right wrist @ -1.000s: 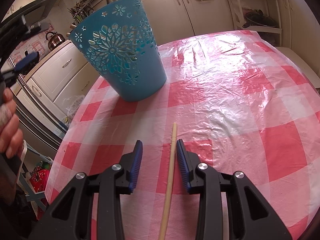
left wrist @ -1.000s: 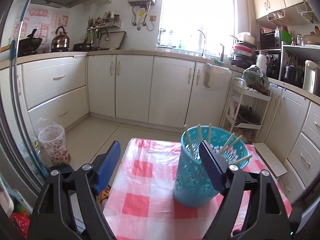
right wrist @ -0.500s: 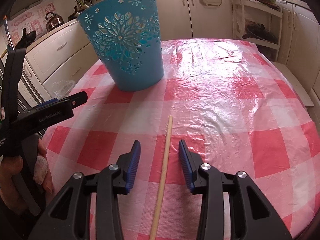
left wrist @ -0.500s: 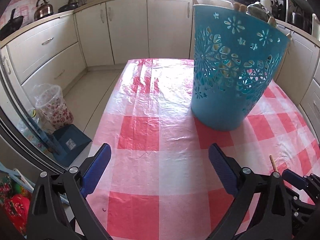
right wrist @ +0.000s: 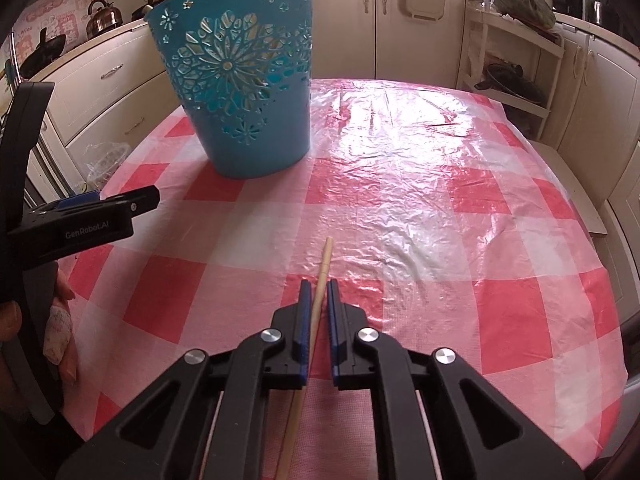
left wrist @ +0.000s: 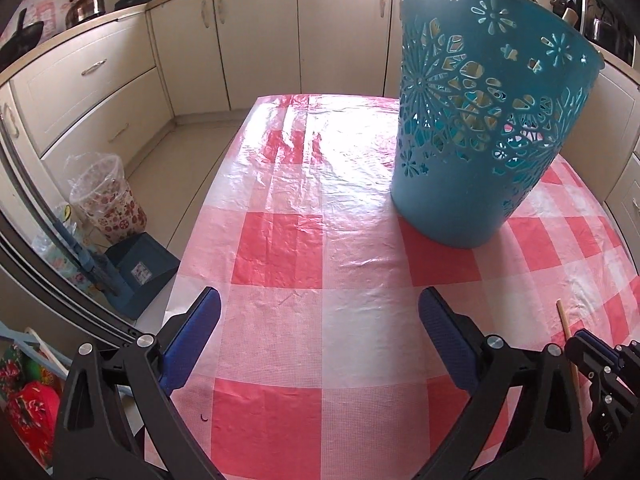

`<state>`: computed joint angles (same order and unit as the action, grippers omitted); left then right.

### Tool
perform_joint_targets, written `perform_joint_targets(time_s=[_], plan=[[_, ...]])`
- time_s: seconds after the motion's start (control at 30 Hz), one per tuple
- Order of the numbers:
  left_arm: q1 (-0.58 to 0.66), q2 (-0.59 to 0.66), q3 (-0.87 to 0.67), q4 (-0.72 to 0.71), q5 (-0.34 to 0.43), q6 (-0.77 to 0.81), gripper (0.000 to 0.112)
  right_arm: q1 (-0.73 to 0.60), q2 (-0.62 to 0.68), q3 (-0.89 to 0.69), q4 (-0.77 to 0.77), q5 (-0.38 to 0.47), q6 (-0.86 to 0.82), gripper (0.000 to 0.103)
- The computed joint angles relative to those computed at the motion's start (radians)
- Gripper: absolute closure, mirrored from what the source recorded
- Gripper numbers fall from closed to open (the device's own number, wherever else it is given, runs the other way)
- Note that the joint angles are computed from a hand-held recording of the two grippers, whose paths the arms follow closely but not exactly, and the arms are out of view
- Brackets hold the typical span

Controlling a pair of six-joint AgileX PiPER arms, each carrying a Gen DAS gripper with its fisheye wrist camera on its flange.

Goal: Organize utensils
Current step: 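Close the right gripper on the last wooden chopstick on the cloth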

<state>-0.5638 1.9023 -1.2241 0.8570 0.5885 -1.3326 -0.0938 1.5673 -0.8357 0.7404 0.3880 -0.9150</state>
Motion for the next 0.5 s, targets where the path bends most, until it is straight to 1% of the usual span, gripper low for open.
perform_joint_targets(time_s=[0.07, 0.17, 0.2, 0.23, 0.3, 0.37, 0.43, 0.5], plan=[[-0.001, 0.001, -0.003, -0.004, 0.003, 0.002, 0.017, 0.006, 0.003, -0.001, -0.007, -0.008, 0.001, 0.092], [0.004, 0.007, -0.009, -0.018, 0.002, 0.018, 0.017, 0.040, -0.005, 0.011, -0.073, -0.055, 0.041, 0.092], [0.006, 0.010, -0.012, -0.024, 0.001, 0.026, 0.017, 0.051, -0.006, 0.014, -0.100, -0.069, 0.058, 0.093], [0.006, 0.012, -0.015, -0.028, 0.003, 0.031, 0.017, 0.058, -0.007, 0.013, -0.125, -0.075, 0.070, 0.097], [0.008, 0.017, -0.018, -0.029, 0.000, 0.034, 0.017, 0.057, -0.010, 0.012, -0.123, -0.062, 0.066, 0.097], [0.009, 0.020, -0.022, -0.036, 0.000, 0.040, 0.017, 0.031, 0.004, -0.007, -0.065, -0.018, 0.022, 0.097], [0.011, 0.023, -0.025, -0.043, 0.001, 0.048, 0.017, 0.015, 0.014, -0.022, -0.044, 0.010, 0.004, 0.097], [0.012, 0.026, -0.029, -0.049, 0.001, 0.057, 0.017, 0.024, 0.014, -0.022, -0.071, 0.001, 0.014, 0.097]])
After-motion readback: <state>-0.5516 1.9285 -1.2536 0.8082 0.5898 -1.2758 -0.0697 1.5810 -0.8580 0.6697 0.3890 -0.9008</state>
